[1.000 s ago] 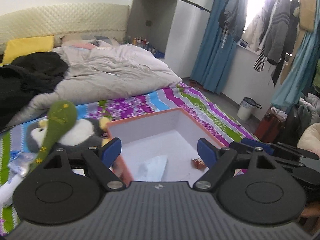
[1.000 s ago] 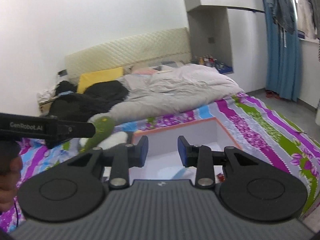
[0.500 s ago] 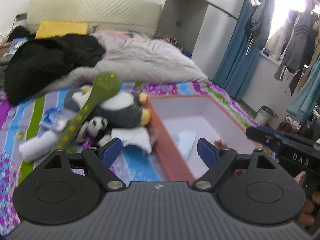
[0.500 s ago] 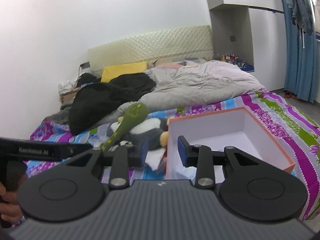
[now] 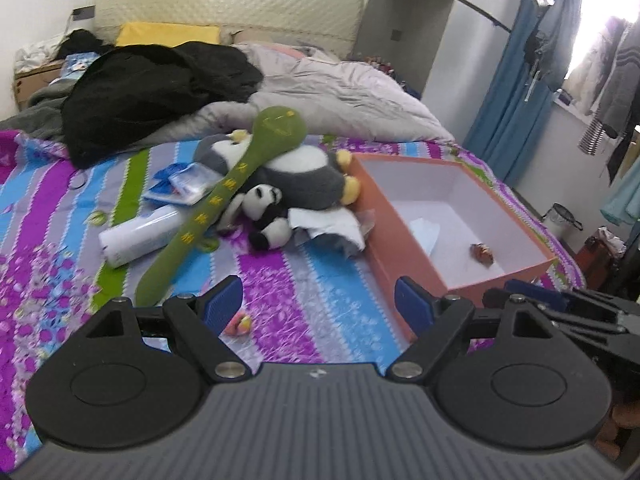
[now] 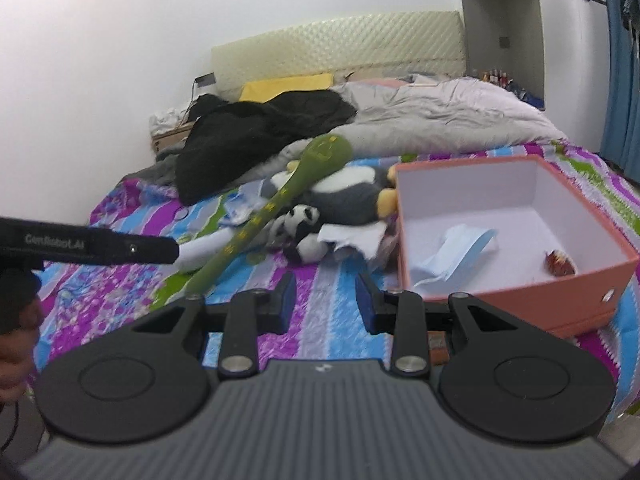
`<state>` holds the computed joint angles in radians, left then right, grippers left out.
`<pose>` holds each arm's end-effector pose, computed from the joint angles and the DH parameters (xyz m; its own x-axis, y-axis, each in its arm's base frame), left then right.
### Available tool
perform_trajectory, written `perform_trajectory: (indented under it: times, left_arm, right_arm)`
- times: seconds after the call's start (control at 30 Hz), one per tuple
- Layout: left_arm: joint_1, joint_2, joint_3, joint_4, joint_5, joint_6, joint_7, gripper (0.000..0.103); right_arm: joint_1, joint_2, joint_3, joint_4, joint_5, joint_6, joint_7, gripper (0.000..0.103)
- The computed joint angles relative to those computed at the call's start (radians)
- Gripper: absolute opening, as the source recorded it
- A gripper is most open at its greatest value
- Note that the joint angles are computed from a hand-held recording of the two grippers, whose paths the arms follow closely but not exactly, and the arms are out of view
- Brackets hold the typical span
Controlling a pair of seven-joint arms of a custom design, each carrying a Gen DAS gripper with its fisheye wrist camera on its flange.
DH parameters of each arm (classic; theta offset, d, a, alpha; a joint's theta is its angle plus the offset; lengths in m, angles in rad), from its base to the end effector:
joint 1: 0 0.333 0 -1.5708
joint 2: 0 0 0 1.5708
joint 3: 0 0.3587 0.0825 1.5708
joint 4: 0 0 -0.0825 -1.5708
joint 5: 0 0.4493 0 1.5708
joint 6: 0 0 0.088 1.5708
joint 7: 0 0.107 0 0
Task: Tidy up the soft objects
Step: 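Withdraw both grippers from the pink box back toward the toy pile, then grasp the pink feathered toy with the left gripper while the right gripper grasps the white towel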
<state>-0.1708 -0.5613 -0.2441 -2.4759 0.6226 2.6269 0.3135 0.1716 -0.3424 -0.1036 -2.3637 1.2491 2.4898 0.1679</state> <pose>0.4184 -0.2145 0.5690 0.2848 -0.9373 0.2011 -0.5773 -0.3352 -0.7446 0.5227 0.0275 0.5172 0.6338 -0.7449 -0.2086 -0.5052 -0.1945 -0.8408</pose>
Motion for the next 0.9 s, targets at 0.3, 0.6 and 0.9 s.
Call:
perform_trajectory:
  times: [0.3,0.6,0.9]
  left_arm:
    - [-0.02,-0.047,-0.013,-0.064,-0.03,-0.042,-0.076,0.086]
    - [0.004,-0.017,0.005,-0.1,-0.022,-0.017,-0.112,0.086]
    - [0.062,0.088,0.039,-0.117,-0.012,0.078,-0.16,0.085]
  right_arm:
    - [0.014,-0.025,0.015,-0.048,-0.055,0.004,0.017,0.036]
    - [0.027,0.027,0.031,-0.027,-0.082,0.03,0.053,0.036]
    - [0.039,0.175,0.068,0.09,-0.127,0.023,0.083,0.042]
